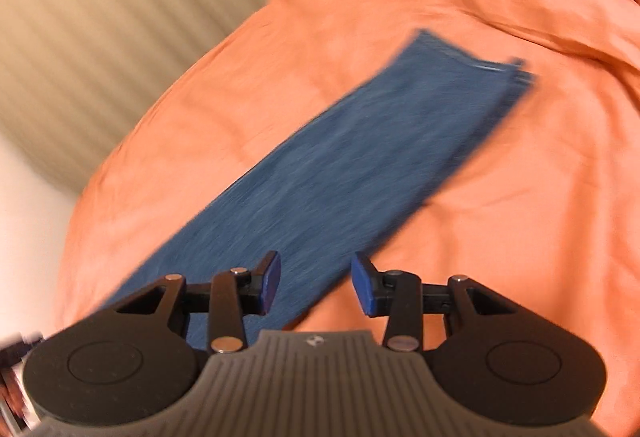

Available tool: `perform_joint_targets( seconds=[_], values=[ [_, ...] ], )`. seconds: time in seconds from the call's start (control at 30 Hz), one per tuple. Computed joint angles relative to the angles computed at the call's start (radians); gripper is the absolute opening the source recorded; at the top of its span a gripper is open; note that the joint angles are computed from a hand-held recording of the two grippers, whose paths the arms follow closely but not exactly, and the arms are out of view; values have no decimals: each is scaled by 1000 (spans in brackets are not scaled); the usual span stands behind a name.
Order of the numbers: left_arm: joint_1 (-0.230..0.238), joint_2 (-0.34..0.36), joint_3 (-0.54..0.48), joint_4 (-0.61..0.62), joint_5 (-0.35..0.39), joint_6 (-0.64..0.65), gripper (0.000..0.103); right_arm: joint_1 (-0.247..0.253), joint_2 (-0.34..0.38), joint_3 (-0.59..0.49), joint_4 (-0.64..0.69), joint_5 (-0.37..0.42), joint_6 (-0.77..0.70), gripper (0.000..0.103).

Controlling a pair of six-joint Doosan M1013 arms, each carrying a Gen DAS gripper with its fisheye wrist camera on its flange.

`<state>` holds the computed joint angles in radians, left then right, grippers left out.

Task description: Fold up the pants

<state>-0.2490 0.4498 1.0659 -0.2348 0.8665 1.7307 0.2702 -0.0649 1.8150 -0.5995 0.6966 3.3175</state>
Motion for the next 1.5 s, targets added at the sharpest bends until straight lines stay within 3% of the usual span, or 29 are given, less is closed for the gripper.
perform_joint_targets(
  seconds=[0.1,0.2,0.33,0.47,0.63,0.8,0.83,0.93,1.0,1.1,1.17,1.33,1.5],
  values=[
    [-36,-8,5,-57,35,36,30,-50,-59,59,-8,-28,67,39],
    [-77,-14,17,-75,48,66,30,-114,-98,94,33,-47,33,39],
    [-126,1,15,-119,84,98,30,-205,-126,139,84,-128,-21,39],
    [-183,19,9,-118,97,150,30,-292,-114,175,164,-228,-71,45],
    [-243,54,-16,-114,128,172,30,-362,-73,205,218,-314,-94,49],
    [-273,98,-55,-147,163,205,30,-419,-49,246,357,-439,-206,43],
    [-283,111,-67,-143,168,201,30,-429,-45,254,391,-466,-236,40],
    [-297,134,-87,-138,170,211,30,-445,-36,264,478,-496,-336,13],
    [-306,152,-110,-128,177,222,30,-446,-43,266,451,-515,-343,4],
    [-320,180,-147,-109,178,243,30,-427,-48,240,252,-487,-274,2],
    [-331,202,-174,-103,169,238,30,-422,-39,215,296,-427,-348,2],
    [-353,264,-255,-99,181,207,28,-424,-33,206,344,-393,-397,2],
    [-381,310,-317,-2,220,177,22,-419,-28,201,329,-365,-397,2]
  ],
)
